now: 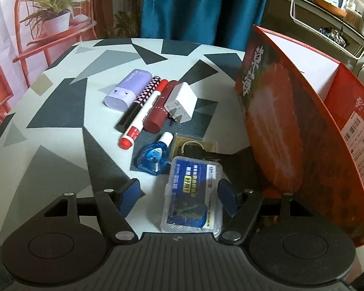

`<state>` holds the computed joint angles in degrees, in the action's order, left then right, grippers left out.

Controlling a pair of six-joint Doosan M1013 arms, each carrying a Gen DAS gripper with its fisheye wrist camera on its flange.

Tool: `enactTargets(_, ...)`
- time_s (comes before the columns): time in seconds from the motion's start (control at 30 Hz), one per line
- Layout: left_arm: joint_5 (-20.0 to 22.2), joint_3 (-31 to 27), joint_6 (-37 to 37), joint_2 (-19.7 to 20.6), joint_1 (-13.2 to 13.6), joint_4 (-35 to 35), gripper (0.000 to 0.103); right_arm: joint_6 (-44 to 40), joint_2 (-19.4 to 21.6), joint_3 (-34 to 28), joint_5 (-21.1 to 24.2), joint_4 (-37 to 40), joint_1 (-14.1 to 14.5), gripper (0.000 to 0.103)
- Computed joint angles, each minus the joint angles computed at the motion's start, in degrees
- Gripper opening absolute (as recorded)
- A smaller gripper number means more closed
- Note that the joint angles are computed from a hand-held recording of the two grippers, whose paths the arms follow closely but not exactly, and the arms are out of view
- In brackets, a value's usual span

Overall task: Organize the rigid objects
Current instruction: 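Move the left tool toward the clear card case and close on it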

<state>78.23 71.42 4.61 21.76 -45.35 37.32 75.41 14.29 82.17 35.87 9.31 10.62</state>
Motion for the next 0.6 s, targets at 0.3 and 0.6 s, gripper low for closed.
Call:
enactTargets(0.3, -1.0, -0.1, 1.4, 0.6, 0.4, -2.1, 0.064, 0.1, 0.1, -0.1, 0.1, -0.2, 0.1, 0.009)
enactTargets(0.6, -0.2, 2.3, -4.7, -0.8, 0.8, -1.1, 0.058, -0.1, 0.1, -0.2, -0.1, -1.2, 0.2, 0.009)
